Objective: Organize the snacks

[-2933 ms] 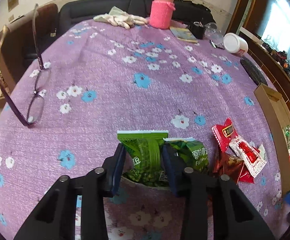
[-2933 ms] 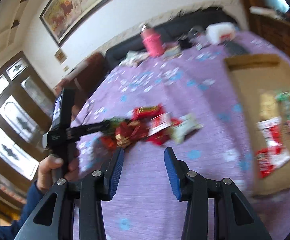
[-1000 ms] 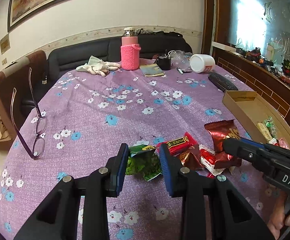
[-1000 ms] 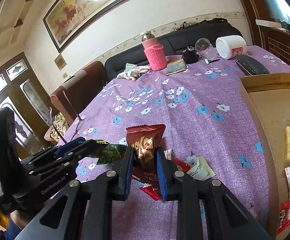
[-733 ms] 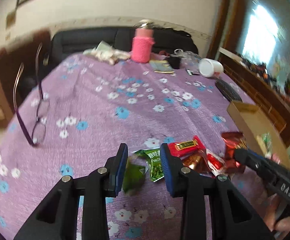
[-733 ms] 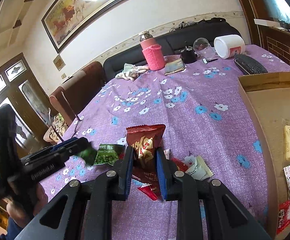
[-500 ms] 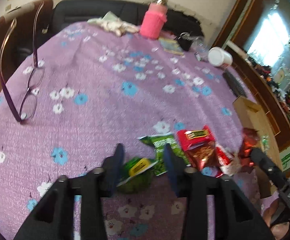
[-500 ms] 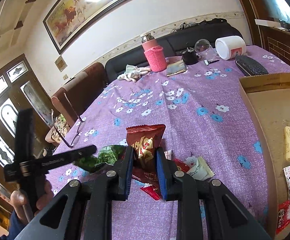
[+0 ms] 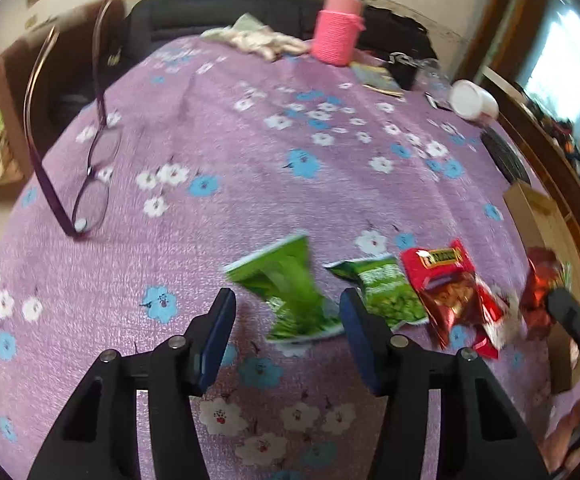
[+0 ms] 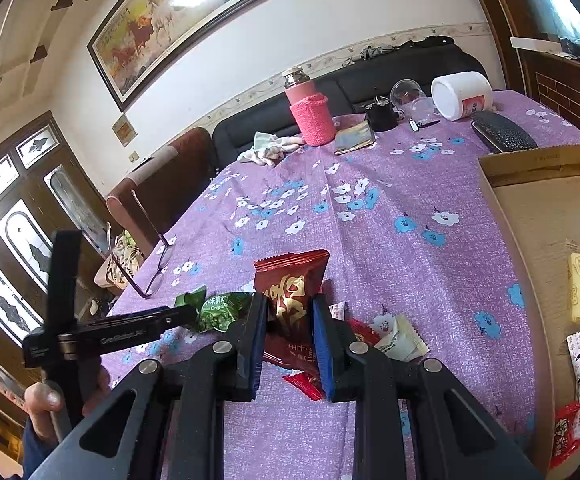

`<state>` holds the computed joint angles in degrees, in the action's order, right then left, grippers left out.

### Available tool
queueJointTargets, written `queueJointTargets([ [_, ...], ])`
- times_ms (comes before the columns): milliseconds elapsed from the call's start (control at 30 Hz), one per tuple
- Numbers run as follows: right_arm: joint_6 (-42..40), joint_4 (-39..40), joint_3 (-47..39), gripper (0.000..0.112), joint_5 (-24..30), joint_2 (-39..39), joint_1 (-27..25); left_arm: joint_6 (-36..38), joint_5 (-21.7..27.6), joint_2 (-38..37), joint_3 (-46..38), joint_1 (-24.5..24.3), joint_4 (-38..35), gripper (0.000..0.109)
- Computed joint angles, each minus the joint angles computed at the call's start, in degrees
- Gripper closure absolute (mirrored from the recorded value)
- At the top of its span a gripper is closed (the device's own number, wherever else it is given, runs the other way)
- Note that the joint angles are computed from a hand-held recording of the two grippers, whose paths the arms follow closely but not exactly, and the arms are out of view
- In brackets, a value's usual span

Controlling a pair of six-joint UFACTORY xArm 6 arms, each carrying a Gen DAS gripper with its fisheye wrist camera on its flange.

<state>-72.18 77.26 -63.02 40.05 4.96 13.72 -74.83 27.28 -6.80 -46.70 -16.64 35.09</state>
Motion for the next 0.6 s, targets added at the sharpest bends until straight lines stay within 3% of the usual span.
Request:
queueJointTargets([
  [133,-0.4,-0.1,0.3,0.088,0.1,-0.2,0.2,-1.9,-4.3,1.0,0.6,2.2,-1.2,0.055],
  [267,-0.4,0.0,0.4,0.088,0.3,-0.3,0.2,-2.2,-1.3,4.1,-2.9,1.3,1.8,0.057],
  [333,0.0,-0.3,0.2,0.088,0.4,0.0,0.1,-3.3,0.0,5.4,-4.3,0.6,3.9,0.071],
  [600,-0.3,0.1,0.2,0.088,0.5,-0.1,0.0,-10.3,3.6,3.0,-3.6,-1.3,12.9,0.076],
])
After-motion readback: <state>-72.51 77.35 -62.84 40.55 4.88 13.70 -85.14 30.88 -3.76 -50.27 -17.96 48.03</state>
